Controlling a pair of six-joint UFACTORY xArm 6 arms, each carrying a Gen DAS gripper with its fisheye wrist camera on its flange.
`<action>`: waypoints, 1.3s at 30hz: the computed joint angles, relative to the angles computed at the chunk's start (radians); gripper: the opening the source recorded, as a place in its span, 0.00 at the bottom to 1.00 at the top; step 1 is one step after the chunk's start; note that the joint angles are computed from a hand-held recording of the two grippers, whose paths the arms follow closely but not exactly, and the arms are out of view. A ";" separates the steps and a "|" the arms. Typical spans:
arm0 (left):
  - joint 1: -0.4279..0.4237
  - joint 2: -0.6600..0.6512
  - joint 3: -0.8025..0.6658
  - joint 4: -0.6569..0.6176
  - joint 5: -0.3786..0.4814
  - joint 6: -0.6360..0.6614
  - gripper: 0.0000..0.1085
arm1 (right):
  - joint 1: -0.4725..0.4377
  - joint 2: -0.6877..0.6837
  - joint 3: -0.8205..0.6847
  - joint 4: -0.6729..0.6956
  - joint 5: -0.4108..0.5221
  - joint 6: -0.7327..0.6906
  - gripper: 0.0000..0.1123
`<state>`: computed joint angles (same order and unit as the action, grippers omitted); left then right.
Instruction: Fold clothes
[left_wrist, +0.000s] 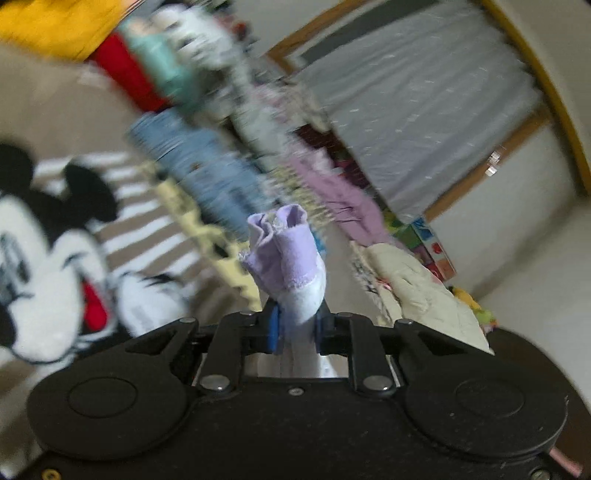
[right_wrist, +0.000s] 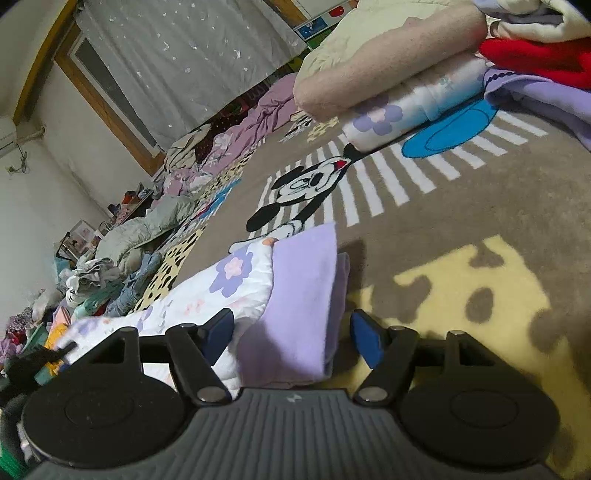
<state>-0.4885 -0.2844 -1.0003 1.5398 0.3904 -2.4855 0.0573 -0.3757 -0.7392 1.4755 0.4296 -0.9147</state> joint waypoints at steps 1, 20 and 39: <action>-0.033 0.009 -0.027 -0.014 0.037 0.055 0.14 | -0.005 -0.002 0.001 0.006 0.008 -0.001 0.60; -0.533 0.736 -0.857 -0.126 0.583 1.196 0.15 | -0.187 -0.004 0.008 0.195 0.181 -0.011 0.52; -0.589 1.073 -1.157 -0.153 0.637 1.807 0.16 | -0.265 0.026 -0.018 0.258 0.267 -0.062 0.52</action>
<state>-1.0772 0.7890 -2.1573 1.3866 1.0274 -0.6781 -0.2077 -0.3500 -0.7572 1.7336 0.6969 -0.9762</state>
